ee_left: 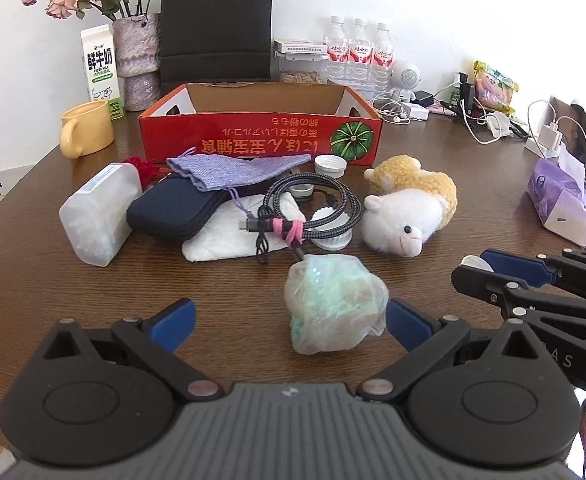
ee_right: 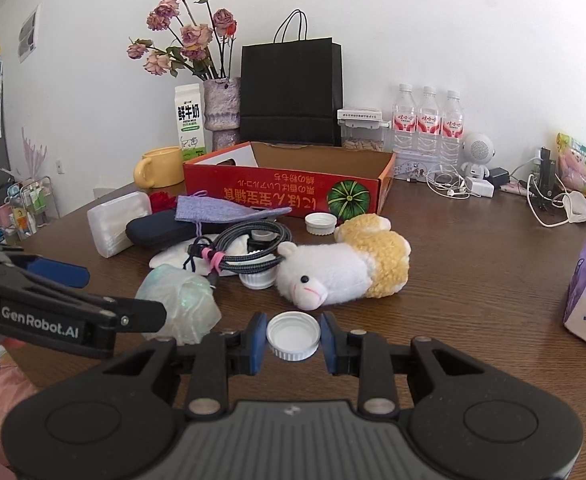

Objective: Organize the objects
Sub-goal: 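Close the left gripper on the translucent plastic bag of cotton, then carry the bag with the left gripper while the right carries the cap into the box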

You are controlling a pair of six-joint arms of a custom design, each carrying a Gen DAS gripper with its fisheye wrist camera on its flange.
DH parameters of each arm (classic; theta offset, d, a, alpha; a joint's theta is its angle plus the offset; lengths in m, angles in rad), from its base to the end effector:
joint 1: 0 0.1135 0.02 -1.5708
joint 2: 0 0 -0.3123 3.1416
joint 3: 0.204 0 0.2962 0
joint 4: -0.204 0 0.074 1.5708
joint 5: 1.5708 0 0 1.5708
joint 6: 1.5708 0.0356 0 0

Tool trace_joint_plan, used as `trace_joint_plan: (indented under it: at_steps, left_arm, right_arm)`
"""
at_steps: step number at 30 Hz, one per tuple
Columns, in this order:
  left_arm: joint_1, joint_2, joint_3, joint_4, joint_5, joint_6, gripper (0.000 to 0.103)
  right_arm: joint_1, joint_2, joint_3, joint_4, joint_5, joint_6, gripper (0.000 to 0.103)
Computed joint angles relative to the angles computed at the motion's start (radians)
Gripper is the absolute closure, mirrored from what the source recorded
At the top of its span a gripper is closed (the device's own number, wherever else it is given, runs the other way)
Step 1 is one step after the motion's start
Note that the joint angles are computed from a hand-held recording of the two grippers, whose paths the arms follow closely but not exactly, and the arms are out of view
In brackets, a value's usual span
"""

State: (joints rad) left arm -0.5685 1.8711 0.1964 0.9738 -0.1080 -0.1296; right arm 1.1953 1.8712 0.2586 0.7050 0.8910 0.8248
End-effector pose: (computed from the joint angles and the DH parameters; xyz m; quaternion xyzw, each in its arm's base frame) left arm 0.1922 -0.1182 0.0466 0.1749 0.8888 -0.0979 0.4121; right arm 0.1063 0.1941 0.0436 -0.0193 0.8645 0.0321 0.5013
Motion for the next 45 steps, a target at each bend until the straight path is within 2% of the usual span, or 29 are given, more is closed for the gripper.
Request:
trace_joint_plan:
  at_steps: [6,12,14,15,16,18,19,22,33,39,45]
  left_arm:
    - [-0.064,0.049,0.095,-0.083,-0.069,-0.058,0.0]
    - [-0.071,0.084,0.14,-0.104,-0.076,-0.083,0.0]
    - [-0.065,0.087,0.146,-0.111,-0.066,-0.085,0.007]
    - [-0.061,0.088,0.147,-0.112,-0.057,-0.082,0.019]
    - [-0.056,0.088,0.148,-0.115,-0.046,-0.082,0.036]
    - [-0.043,0.089,0.149,-0.123,-0.018,-0.085,0.05]
    - [-0.04,0.09,0.145,-0.115,-0.015,-0.082,0.051]
    - [-0.042,0.086,0.127,-0.082,-0.027,-0.055,0.053]
    - [0.065,0.0,0.094,-0.042,0.037,0.01,0.052]
    - [0.147,-0.048,0.125,-0.059,0.084,0.075,0.052]
    - [0.219,-0.048,0.211,-0.091,0.129,0.115,0.052]
  right_arm:
    - [-0.086,0.015,-0.065,0.17,-0.051,-0.101,0.075]
    - [-0.144,0.07,-0.094,0.312,-0.113,-0.162,0.075]
    - [-0.155,0.085,-0.097,0.345,-0.129,-0.175,0.075]
    - [-0.158,0.091,-0.096,0.357,-0.134,-0.179,0.075]
    - [-0.162,0.094,-0.095,0.363,-0.14,-0.184,0.075]
    - [-0.17,0.097,-0.088,0.369,-0.151,-0.193,0.076]
    - [-0.172,0.098,-0.085,0.371,-0.156,-0.197,0.076]
    - [-0.175,0.094,-0.073,0.364,-0.164,-0.205,0.076]
    - [-0.197,0.015,-0.001,0.264,-0.163,-0.264,0.076]
    - [-0.233,-0.015,0.066,0.224,-0.175,-0.326,0.076]
    - [-0.299,-0.016,0.146,0.204,-0.205,-0.387,0.076]
